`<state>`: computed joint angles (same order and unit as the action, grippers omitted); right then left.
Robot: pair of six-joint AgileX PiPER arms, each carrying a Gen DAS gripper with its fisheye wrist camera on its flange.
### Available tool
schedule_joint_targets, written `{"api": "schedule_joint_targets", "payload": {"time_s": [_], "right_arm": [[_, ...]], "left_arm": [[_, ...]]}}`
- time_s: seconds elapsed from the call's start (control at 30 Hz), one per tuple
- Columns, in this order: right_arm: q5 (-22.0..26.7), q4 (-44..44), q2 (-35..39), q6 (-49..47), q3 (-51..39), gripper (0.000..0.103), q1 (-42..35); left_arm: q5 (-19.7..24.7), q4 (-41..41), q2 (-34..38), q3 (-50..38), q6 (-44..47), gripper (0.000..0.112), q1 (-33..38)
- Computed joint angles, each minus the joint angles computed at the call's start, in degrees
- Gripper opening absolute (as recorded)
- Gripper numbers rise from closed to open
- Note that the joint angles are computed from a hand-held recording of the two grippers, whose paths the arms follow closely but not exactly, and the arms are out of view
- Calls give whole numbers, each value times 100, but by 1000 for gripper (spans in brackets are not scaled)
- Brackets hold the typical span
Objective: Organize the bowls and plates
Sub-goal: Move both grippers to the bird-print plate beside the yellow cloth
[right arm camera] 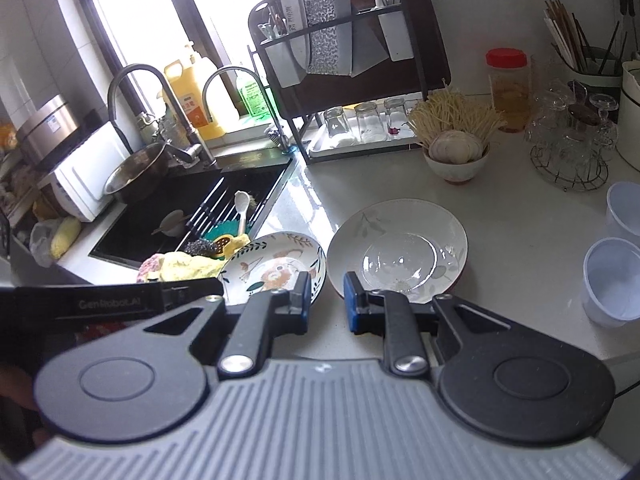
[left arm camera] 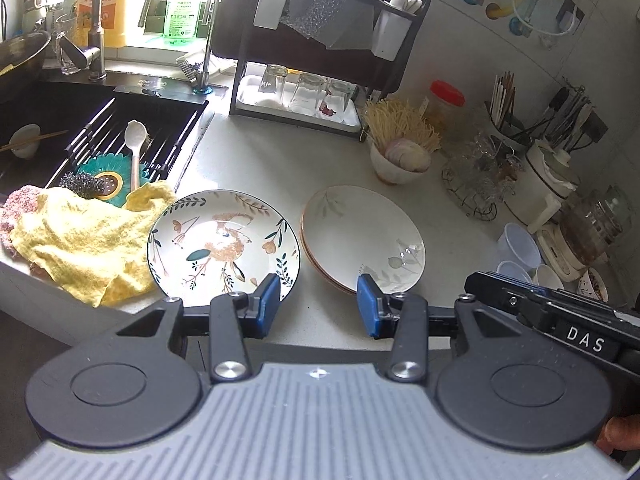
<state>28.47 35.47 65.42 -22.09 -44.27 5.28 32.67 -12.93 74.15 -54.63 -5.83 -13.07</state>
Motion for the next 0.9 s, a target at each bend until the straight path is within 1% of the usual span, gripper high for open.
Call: {"api": "schedule_joint_targets", "payload": {"time_s": [0.4, 0.53, 0.6, 0.73, 0.9], "right_arm": [[1129, 1169, 12, -1822, 166, 22, -925], [1525, 1432, 74, -2322, 221, 21, -1222], [1595, 1419, 155, -2398, 230, 21, -1253], [1766, 1427, 274, -2388, 179, 21, -1310], [1648, 1418, 499, -2348, 93, 21, -1118]], "left_arm": [[174, 1944, -449, 461, -2834, 48, -1051], [309, 2545, -539, 541, -3662, 53, -1424], [377, 2641, -576, 587, -3859, 53, -1507], [359, 2583, -597, 685, -3928, 53, -1483], [122, 2272, -500, 776, -3634, 53, -1151]]}}
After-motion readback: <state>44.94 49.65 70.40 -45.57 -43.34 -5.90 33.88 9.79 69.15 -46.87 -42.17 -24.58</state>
